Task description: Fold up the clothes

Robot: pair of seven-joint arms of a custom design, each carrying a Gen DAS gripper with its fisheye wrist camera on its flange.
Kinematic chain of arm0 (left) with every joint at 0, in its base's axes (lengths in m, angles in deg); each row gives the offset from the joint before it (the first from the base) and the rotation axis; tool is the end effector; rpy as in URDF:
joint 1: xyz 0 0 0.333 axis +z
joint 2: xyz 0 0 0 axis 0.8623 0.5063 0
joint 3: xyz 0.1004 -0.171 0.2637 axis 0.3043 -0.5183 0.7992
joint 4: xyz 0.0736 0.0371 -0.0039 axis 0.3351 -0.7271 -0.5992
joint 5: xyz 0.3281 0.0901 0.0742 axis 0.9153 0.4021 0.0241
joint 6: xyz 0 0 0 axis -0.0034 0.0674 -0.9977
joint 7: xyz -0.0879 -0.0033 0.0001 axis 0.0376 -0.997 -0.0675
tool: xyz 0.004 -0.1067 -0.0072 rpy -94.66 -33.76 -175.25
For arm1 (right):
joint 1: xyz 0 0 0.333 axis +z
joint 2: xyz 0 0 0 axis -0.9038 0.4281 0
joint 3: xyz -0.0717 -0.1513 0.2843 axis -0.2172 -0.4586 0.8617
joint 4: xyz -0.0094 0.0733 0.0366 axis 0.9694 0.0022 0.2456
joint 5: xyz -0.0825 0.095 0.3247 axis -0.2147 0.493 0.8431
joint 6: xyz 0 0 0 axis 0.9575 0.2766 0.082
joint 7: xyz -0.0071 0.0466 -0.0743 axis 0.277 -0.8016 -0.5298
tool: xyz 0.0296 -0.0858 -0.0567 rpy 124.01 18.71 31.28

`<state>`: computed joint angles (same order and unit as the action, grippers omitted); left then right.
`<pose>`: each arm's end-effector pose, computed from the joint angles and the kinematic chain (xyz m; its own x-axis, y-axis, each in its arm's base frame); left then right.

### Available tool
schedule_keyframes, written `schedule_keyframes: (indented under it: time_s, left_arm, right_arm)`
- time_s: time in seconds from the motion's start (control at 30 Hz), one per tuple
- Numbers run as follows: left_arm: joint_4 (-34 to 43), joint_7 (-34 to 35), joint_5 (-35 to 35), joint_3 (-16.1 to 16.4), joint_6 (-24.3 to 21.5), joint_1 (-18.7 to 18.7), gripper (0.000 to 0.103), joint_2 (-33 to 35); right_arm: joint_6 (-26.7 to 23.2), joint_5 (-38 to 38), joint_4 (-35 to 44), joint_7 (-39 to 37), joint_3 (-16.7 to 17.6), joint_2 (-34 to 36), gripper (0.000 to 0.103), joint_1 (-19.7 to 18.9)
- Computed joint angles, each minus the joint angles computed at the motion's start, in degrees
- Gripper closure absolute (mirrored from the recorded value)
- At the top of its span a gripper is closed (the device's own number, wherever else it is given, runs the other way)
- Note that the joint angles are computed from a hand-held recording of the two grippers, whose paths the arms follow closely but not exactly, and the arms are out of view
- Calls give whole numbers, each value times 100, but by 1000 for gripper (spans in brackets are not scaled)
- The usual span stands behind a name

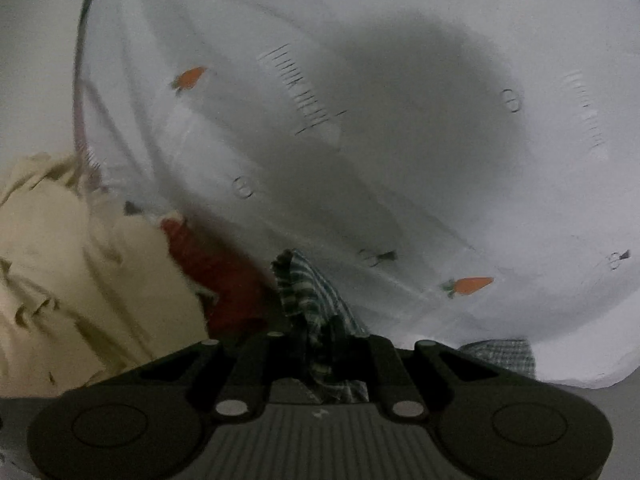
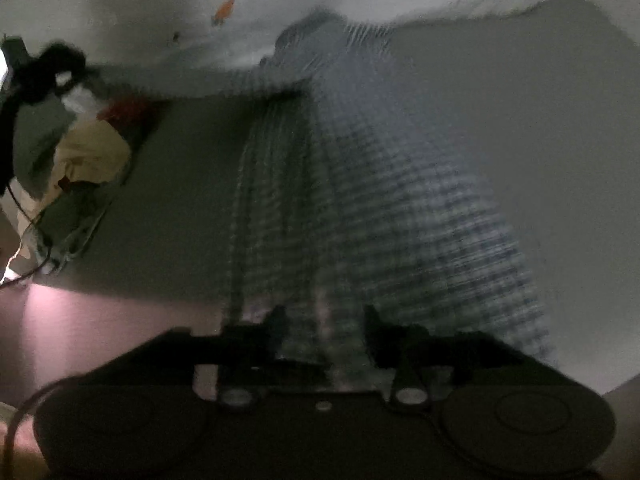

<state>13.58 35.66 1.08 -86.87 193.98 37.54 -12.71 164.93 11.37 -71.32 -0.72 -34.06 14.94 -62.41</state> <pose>0.6437 -0.2414 0.6175 0.5668 -0.7973 0.2073 -0.3074 -0.4382 -0.8447 0.4614 -0.0256 0.5628 0.1958 -0.9468 -0.2553 -0.8457 -0.0312 -0.5328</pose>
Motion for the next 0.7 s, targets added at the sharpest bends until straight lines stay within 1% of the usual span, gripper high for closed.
schedule_keyframes:
  time_s: [0.1, 0.13, 0.17, 0.23, 0.27, 0.33, 0.43, 0.47, 0.53, 0.57, 0.6, 0.63, 0.67, 0.7]
  left_arm:
    - [-209, -206, 28, 7, 29, 11, 92, -60]
    - [-234, -238, 34, 0, 29, 14, 92, -64]
    - [-251, -277, 39, -7, 44, 19, 92, -68]
    - [-272, -358, 59, -26, 167, 40, 92, -90]
    - [-282, -375, 91, -41, 308, 51, 92, -112]
    - [-311, -327, 283, -56, 610, 17, 92, -167]
    - [-177, 34, 605, -138, 1285, -85, 92, -170]
    - [-119, 242, 649, -196, 1605, -118, 92, -147]
    - [90, 847, 566, -342, 2307, -186, 92, -15]
    - [191, 1376, 351, -497, 2674, -187, 91, 91]
    - [314, 2091, 4, -748, 3004, -152, 91, 237]
    - [401, 2980, -480, -1182, 3212, -23, 91, 405]
    - [495, 3984, -1059, -1682, 3300, 110, 89, 603]
    - [580, 4989, -1693, -2182, 3256, 215, 86, 815]
  right_arm:
    - [154, -397, -181, 198, -27, -96, 56, -256]
    - [132, -548, -214, 338, -19, -51, 59, -338]
    - [73, -605, -239, 422, -27, 26, 61, -367]
    - [-334, -655, -116, 577, -77, 264, 65, -403]
    - [-358, -634, -112, 578, -82, 281, 65, -403]
    - [-558, -583, 43, 528, -116, 329, 65, -399]
    - [-355, -430, 85, 475, -145, 240, 65, -424]
    - [-327, -404, 159, 490, -171, 253, 65, -452]
    - [-215, -401, 317, 645, -189, 306, 64, -525]
    - [-191, -374, 406, 690, -214, 348, 64, -552]
    - [-121, -338, 479, 724, -240, 391, 64, -583]
    - [-21, -316, 513, 761, -250, 414, 64, -610]
    - [50, -295, 558, 780, -269, 436, 64, -637]
    - [106, -285, 579, 800, -283, 438, 64, -663]
